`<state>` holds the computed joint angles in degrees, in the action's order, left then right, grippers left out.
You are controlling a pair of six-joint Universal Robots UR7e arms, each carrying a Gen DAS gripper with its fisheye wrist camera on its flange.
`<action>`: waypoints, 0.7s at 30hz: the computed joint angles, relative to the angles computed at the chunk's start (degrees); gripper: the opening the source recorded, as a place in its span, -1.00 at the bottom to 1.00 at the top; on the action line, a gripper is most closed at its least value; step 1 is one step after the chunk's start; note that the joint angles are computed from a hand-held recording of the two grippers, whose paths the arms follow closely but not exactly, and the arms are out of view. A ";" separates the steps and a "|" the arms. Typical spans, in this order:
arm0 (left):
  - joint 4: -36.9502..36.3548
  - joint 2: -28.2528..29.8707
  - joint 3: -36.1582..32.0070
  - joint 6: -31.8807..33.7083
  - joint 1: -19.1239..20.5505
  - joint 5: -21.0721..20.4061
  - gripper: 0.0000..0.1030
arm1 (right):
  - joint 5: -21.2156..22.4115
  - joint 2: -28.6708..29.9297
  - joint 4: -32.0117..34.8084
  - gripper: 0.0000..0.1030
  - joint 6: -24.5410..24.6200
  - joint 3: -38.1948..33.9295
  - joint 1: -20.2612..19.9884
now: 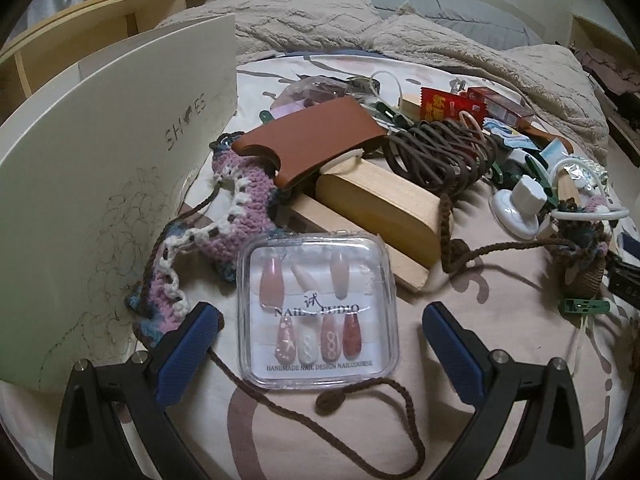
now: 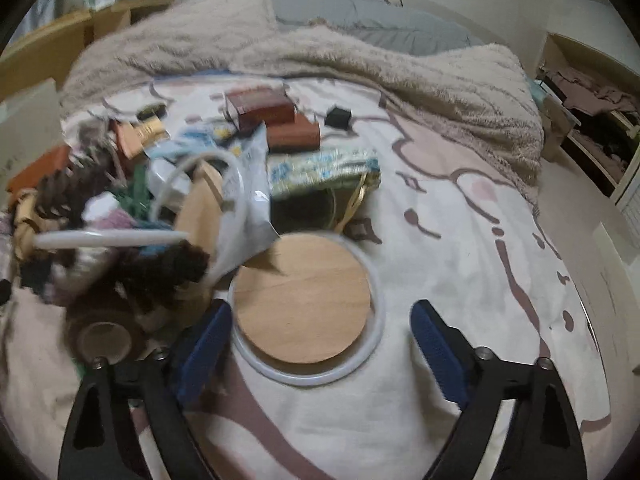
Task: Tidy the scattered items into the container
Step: 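Close the right tool on the wooden round board while the left tool lowers to the nail-tip case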
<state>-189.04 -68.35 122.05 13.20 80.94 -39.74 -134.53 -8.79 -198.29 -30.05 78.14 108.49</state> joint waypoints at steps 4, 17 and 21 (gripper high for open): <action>0.06 0.33 -0.28 0.19 0.11 0.27 1.00 | 1.68 -0.89 1.37 0.74 1.95 0.94 -0.63; -1.55 0.74 -0.04 0.35 0.12 -1.06 0.97 | 5.88 -2.02 -0.95 0.34 3.75 3.31 -1.39; 0.12 0.58 -0.05 -0.44 0.36 -2.84 0.89 | 6.55 -2.39 -2.71 0.34 4.58 4.19 -1.64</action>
<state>-188.92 -67.76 122.00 12.76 81.30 -42.58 -127.98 -11.17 -201.00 -25.47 82.33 106.85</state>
